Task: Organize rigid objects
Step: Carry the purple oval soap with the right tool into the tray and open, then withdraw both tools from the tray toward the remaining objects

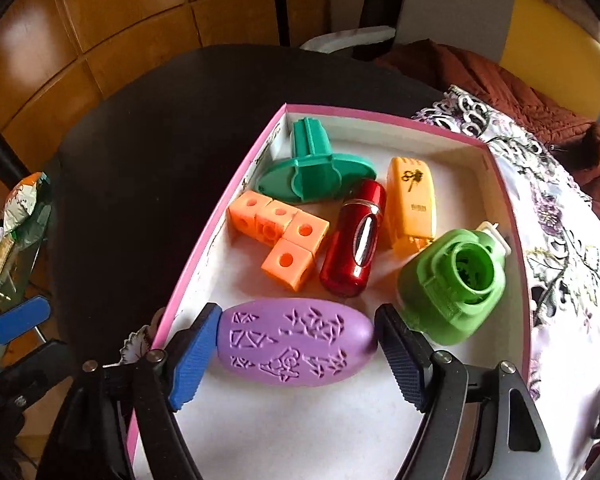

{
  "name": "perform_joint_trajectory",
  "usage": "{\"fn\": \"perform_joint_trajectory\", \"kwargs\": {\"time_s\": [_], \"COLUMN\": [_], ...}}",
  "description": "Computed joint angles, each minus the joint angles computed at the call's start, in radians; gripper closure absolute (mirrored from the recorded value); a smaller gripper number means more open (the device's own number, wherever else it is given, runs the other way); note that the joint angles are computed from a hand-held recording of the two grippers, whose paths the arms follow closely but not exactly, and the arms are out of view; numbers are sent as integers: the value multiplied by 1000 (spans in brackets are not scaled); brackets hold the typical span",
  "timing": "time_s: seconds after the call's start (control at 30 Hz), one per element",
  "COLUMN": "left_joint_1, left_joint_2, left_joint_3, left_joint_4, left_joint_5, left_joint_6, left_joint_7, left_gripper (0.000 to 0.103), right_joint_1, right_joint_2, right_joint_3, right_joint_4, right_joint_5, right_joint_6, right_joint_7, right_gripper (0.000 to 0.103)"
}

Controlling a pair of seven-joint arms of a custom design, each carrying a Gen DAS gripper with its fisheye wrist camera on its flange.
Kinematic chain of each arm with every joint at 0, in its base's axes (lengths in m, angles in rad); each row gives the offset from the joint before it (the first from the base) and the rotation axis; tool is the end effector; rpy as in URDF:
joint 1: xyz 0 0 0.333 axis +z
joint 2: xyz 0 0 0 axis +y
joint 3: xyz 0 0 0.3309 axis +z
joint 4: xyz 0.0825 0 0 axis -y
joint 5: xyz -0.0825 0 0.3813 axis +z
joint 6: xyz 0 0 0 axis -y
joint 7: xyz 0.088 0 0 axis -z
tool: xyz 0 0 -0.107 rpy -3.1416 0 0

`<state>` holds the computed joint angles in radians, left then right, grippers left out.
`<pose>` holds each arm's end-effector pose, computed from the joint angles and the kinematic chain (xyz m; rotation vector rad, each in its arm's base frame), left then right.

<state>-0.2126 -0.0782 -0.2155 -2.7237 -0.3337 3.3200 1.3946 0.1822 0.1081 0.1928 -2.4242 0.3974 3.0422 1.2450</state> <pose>0.4155 -0.1514 0.3417 -2.0218 1.8442 -0.8627 0.5021 0.1650 0.3342 -2.1432 1.5660 -0.3107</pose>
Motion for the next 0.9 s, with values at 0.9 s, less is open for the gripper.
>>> {"fn": "perform_joint_trajectory", "kwargs": {"time_s": [0.9], "left_joint_1": [553], "left_joint_2": [-109], "left_joint_3": [-618], "left_joint_4": [-4], "left_joint_5": [78], "left_joint_6": [-38], "left_joint_7": [-58], "left_gripper": [39], "right_joint_1": [246], "right_joint_2": [-271], "right_joint_3": [-258], "right_joint_4": [-216], "right_joint_5": [391], "right_joint_6": [170], "right_joint_7": [-291], "right_gripper": [13]}}
